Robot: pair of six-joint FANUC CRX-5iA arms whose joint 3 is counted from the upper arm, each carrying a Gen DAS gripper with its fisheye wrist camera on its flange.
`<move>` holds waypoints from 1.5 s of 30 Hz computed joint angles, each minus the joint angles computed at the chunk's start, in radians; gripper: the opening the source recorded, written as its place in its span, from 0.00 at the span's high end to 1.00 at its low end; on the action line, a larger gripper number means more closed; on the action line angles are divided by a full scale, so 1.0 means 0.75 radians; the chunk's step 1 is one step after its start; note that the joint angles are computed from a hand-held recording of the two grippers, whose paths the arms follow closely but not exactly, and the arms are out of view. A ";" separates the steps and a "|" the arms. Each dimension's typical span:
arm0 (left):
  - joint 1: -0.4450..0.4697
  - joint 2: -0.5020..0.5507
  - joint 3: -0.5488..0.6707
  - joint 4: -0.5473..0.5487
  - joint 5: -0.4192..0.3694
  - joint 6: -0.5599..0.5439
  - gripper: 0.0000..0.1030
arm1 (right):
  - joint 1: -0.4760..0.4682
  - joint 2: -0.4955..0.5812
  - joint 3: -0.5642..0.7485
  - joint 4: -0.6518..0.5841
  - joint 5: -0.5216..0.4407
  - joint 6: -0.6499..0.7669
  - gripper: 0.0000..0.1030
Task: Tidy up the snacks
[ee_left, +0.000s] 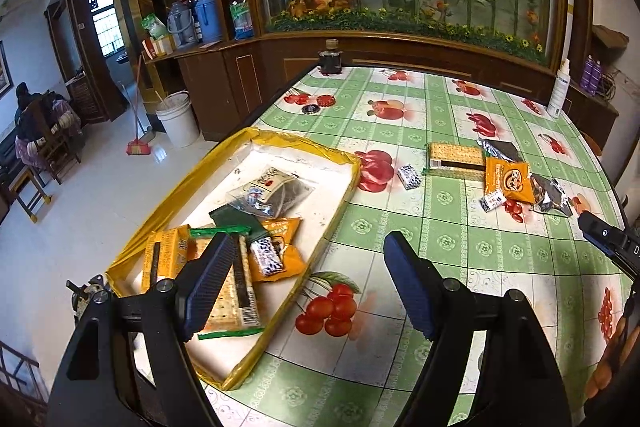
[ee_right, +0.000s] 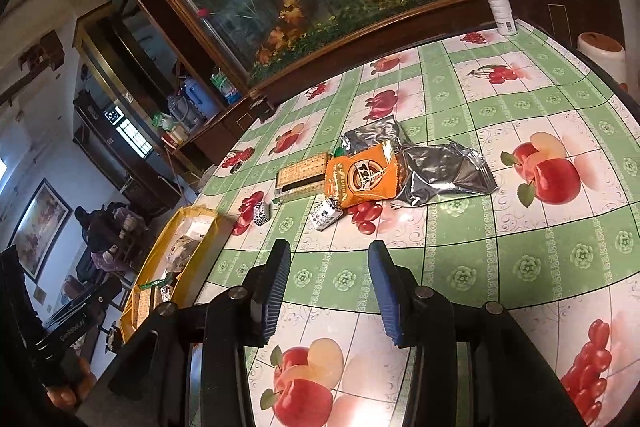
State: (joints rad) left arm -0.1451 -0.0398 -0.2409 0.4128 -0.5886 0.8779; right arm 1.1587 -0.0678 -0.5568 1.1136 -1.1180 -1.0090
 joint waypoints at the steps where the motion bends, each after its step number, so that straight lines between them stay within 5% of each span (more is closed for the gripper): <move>1: -0.006 0.003 0.005 -0.009 -0.007 0.007 0.24 | 0.004 -0.004 -0.006 -0.001 -0.004 -0.005 0.57; 9: -0.093 0.085 0.071 -0.105 -0.076 0.102 0.23 | 0.027 -0.044 -0.067 -0.028 -0.026 -0.045 0.53; 19: -0.276 0.466 0.511 -0.416 -0.258 0.534 0.23 | 0.011 -0.112 -0.163 -0.004 0.073 -0.089 0.53; 24: -0.321 0.655 0.736 -0.485 -0.379 0.607 0.22 | 0.016 -0.128 -0.139 -0.054 0.069 0.023 0.52; 30: -0.304 0.698 0.749 -0.384 -0.312 0.489 0.25 | -0.024 -0.080 -0.092 -0.101 0.102 0.084 0.50; 31: -0.296 0.688 0.724 -0.348 -0.288 0.446 0.44 | -0.048 -0.064 -0.081 -0.106 0.133 0.098 0.50; 32: -0.288 0.667 0.685 -0.315 -0.261 0.387 0.79 | -0.074 -0.042 -0.063 -0.113 0.166 0.125 0.50; 33: -0.276 0.664 0.670 -0.250 -0.277 0.318 0.83 | -0.099 -0.017 -0.040 -0.119 0.190 0.160 0.50; 38: -0.198 0.577 0.493 0.013 -0.321 0.045 0.84 | -0.237 0.126 0.112 -0.166 0.293 0.400 0.51; 45: -0.081 0.398 0.251 0.262 -0.368 -0.247 0.84 | -0.342 0.326 0.356 -0.334 0.273 0.792 0.51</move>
